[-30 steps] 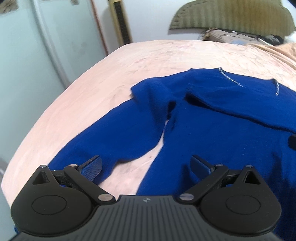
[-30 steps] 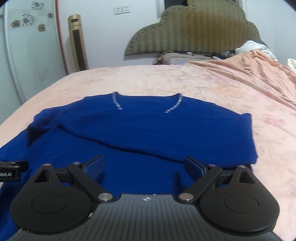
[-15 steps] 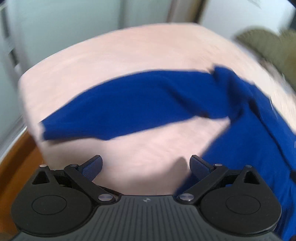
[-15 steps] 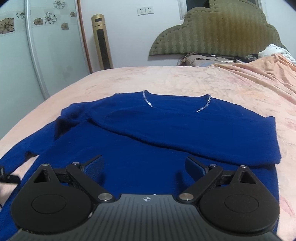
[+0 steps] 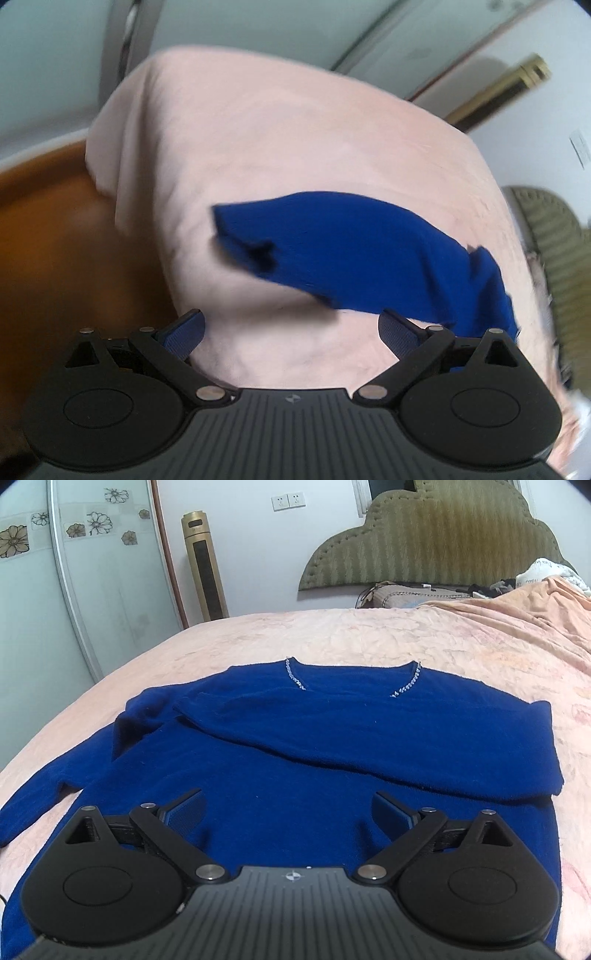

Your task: Fold small clothes

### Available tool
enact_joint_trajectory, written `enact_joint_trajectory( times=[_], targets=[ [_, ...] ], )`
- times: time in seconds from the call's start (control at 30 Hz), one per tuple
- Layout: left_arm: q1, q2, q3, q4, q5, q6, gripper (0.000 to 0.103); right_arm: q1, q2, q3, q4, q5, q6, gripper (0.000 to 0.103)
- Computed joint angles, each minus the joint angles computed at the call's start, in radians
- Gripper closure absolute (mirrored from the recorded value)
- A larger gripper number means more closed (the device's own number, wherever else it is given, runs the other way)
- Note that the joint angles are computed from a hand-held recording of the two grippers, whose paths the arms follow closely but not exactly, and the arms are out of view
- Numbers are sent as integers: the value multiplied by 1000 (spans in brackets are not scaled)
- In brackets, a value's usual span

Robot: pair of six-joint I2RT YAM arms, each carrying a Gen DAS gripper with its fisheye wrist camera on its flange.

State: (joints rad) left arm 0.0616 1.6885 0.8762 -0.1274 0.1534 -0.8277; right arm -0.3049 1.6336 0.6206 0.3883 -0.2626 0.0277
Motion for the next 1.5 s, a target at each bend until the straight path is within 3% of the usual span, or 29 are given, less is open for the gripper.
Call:
enact_joint_trajectory(
  times=[0.1,0.27,0.53,0.7,0.87,1.0,1.17,1.27,1.33,1.37,1.4,1.5],
  targets=[
    [49,65,44,-31,49,-44,32,-3,13,6,1,-9,4,5],
    [88,84,67,-70,106,-89,39,0,29,14,-5,-24,2,5],
    [154,38,69,-144,218,-19,39,2,40,16,-8,-29,-3,4],
    [166,59,105,-175,261,-44,34,-5,58,21,-7,-37,7,4],
    [176,55,149,-270,310,34,34,-9,65,15,-2,-42,-2,3],
    [179,56,136,-252,377,13,34,-19,78,11,13,-51,13,2],
    [163,50,127,-159,369,-17,34,-20,82,5,23,-54,4,0],
    [148,89,142,-129,301,-32,36,-22,88,1,35,-56,5,0],
    [141,83,135,-96,290,-33,64,-25,87,1,36,-61,3,0],
    [132,83,145,-100,271,-5,85,-29,87,-1,37,-66,2,0],
    [123,81,155,-108,248,12,93,-32,88,-2,39,-70,3,0],
    [87,54,151,-77,138,48,99,-32,89,1,39,-69,6,0]
  ],
)
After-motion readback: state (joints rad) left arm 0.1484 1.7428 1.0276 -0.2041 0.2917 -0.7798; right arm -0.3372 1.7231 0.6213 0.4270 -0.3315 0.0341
